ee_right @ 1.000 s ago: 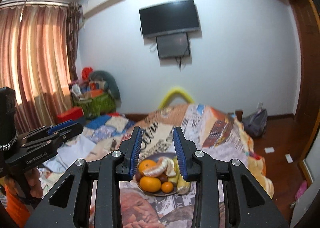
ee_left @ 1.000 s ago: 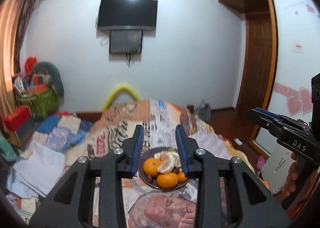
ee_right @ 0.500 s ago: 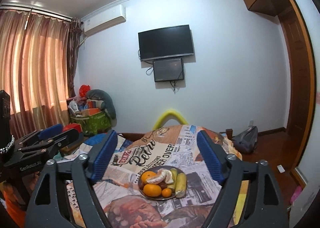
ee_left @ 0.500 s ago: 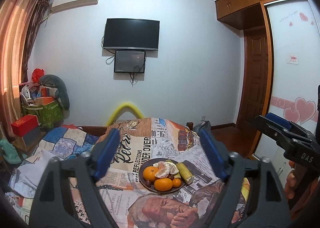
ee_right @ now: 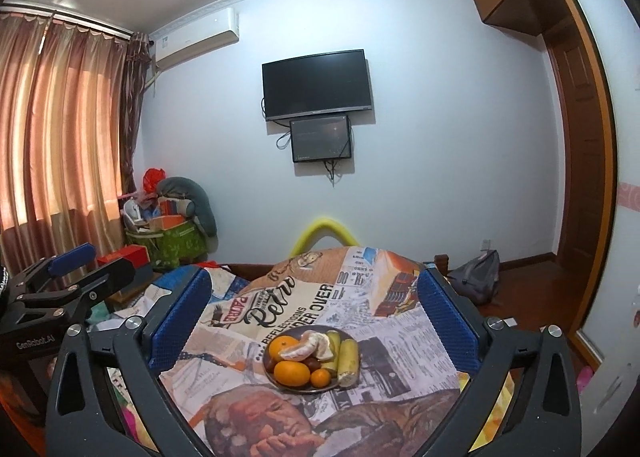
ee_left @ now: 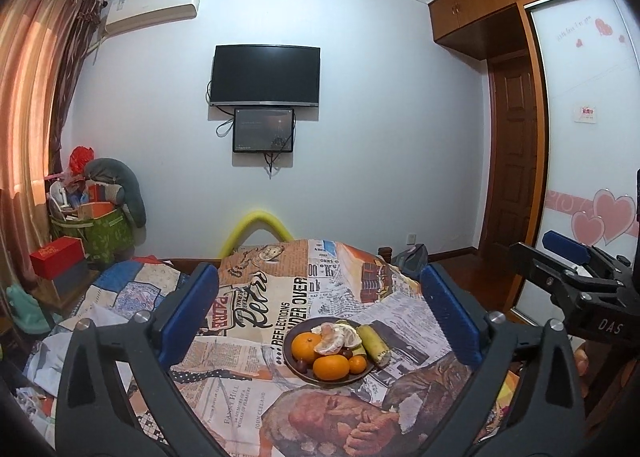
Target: Organize fruits
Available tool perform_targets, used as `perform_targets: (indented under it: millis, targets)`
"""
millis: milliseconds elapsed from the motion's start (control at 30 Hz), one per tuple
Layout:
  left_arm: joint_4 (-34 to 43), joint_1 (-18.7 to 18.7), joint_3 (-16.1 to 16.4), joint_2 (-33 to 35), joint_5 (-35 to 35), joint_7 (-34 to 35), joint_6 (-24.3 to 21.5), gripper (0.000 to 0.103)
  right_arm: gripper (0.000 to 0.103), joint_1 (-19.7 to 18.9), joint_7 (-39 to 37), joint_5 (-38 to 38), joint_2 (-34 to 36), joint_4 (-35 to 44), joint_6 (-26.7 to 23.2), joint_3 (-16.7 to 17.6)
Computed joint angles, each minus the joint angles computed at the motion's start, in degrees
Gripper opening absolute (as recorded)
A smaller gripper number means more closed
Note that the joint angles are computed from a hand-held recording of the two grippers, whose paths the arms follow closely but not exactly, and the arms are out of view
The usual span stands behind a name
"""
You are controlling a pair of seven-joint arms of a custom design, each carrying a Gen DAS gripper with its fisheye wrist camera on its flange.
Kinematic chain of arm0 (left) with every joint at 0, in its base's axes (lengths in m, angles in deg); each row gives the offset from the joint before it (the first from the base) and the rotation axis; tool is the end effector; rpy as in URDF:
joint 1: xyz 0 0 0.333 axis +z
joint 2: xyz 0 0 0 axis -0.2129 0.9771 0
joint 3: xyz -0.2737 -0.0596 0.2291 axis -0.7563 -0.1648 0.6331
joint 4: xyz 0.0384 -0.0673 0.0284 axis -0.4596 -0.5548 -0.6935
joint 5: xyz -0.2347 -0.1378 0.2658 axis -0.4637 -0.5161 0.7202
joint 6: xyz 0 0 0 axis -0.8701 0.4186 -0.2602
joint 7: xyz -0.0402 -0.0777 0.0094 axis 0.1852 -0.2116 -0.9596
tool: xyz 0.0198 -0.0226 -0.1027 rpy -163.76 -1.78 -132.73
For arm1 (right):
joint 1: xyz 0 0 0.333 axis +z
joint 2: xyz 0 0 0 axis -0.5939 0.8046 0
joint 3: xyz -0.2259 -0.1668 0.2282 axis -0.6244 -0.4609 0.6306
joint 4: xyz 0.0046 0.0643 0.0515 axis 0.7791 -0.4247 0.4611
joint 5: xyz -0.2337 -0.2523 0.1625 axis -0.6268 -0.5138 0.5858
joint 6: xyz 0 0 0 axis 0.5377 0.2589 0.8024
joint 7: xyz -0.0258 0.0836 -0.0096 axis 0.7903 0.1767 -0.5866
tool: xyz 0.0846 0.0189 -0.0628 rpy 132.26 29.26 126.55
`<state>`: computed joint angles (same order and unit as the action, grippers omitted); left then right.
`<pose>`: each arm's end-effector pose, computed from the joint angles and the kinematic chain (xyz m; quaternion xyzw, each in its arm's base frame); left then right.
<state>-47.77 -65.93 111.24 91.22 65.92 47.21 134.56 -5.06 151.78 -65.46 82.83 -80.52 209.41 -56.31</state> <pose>0.6975 -0.3256 0.6187 -0.5112 0.5734 -0.4876 0.4149 0.7068 0.2696 0.6288 -0.5890 0.4877 -0.3727 0.5256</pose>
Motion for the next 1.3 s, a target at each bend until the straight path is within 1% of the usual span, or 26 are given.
perform_targets:
  millis: [167, 233, 267, 367, 467, 1100, 1167, 1300]
  targets:
    - [-0.45, -0.89, 0.86, 0.10, -0.16, -0.32, 0.19, 0.102, 0.103, 0.17, -0.18, -0.14, -0.30, -0.40, -0.15, 0.02]
    - [-0.51, -1.41, 1.73, 0.44, -0.47, -0.56, 0.29, 0.103, 0.103, 0.47, -0.15, -0.19, -0.39, -0.69, -0.01, -0.38]
    - [-0.39, -1.62, 2.07, 0.63, -0.61, -0.59, 0.20, 0.103, 0.103, 0.16, -0.32, -0.19, -0.22, -0.19, -0.37, 0.05]
    - [-0.37, -1.69, 2.10, 0.68, -0.76, -0.45, 0.15, 0.103, 0.103, -0.20, -0.31, -0.40, -0.36, -0.15, -0.61, 0.61]
    - [-0.36, -1.80, 2.28, 0.77, -0.93, -0.51, 0.12, 0.103, 0.103, 0.01, 0.07, -0.48, -0.50, -0.36, -0.54, 0.34]
    - [-0.06, -0.69, 0.49, 0.25, -0.88, 0.07, 0.06, 0.103, 0.103, 2.17, 1.42, -0.73, -0.69, -0.85, -0.21, -2.71]
    - [-0.18, -0.82, 0.64, 0.25, -0.81, -0.13, 0.07, 0.103, 0.103, 1.74, 1.21, -0.82, -0.67, -0.63, -0.32, -2.20]
    - [0.13, 0.03, -0.62, -0.12, -0.42, 0.13, -0.01, 0.103, 0.103, 2.28, 1.47, -0.86, -0.64, -0.66, -0.40, -2.89]
